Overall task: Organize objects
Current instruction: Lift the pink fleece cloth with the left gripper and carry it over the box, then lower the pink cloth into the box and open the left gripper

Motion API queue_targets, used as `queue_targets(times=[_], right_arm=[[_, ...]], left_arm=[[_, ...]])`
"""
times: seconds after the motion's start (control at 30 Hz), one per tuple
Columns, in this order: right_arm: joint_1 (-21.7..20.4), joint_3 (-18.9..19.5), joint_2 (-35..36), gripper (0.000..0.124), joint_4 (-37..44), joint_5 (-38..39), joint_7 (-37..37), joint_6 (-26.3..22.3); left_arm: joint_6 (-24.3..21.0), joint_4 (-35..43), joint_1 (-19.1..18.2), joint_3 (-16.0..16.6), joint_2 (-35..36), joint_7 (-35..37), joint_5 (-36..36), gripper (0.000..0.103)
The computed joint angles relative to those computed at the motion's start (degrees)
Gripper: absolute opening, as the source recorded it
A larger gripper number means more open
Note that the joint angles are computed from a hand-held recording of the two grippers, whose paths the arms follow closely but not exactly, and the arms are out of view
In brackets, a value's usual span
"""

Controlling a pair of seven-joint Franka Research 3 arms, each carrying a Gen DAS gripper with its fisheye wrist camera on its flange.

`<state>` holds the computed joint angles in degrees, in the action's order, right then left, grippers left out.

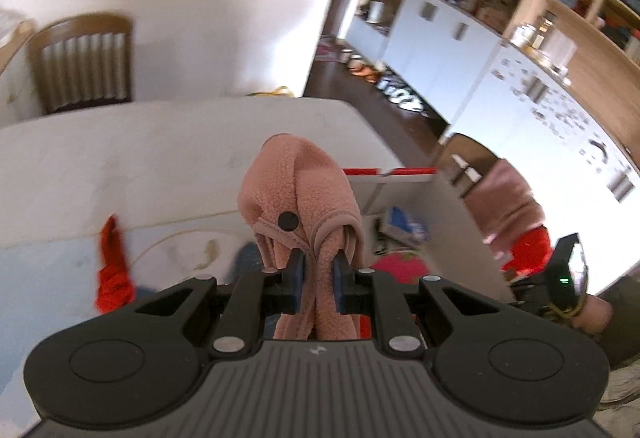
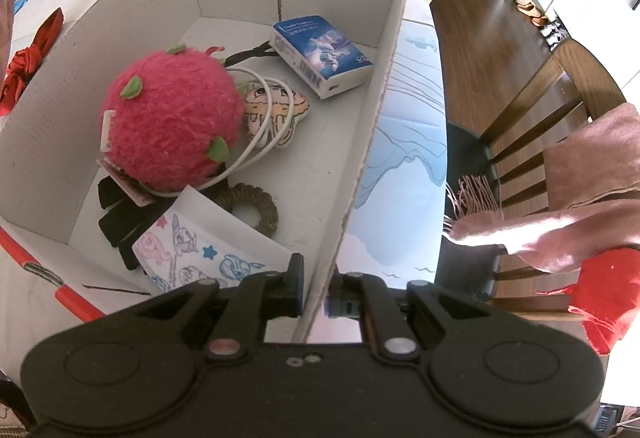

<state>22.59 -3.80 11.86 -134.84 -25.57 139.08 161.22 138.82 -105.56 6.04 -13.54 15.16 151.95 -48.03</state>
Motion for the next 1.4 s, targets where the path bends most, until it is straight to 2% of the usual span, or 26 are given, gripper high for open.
queue_targets(times=[0.23, 0.43, 0.63, 0.8, 0.93, 1.1, 1.4], right_arm=[[0.11, -0.16, 0.0, 0.008, -0.07, -0.16, 0.18, 0.28], [0.15, -0.22, -0.01, 0.008, -0.13, -0.21, 0.38, 0.48], [0.15, -0.34, -0.12, 0.008, -0.42, -0.45, 0.8, 0.98], [0.18, -0.3, 0.01, 0.009, -0.17, -0.35, 0.78, 0.78], [0.12, -0.25, 0.03, 0.009, -0.21, -0.08, 0.58, 0.87], [0.21, -0.36, -0.01, 0.009, -0.29, -0.13, 0.75, 0.93], [0.27, -0.5, 0.01, 0.009, -0.46, -0.17, 1.1, 1.29]], left_arm=[[-3.7, 0.79, -2.14, -1.38, -1.33, 4.2, -1.37, 0.014], [-3.52, 2.61, -5.85, -2.74, 0.69, 3.97, -0.09, 0.014], [-1.63, 5.3, -9.18, -4.58, 5.57, -1.51, 4.51, 0.014], [1.7, 6.88, -11.18, -5.83, 9.8, -7.72, 10.66, 0.014], [1.61, 9.25, -11.72, -6.9, 13.58, -13.07, 15.29, 0.014], [1.52, 10.82, -11.91, -8.54, 16.57, -16.25, 19.68, 0.014], [-0.62, 15.16, -13.75, -8.48, 21.45, -23.32, 28.49, 0.014]])
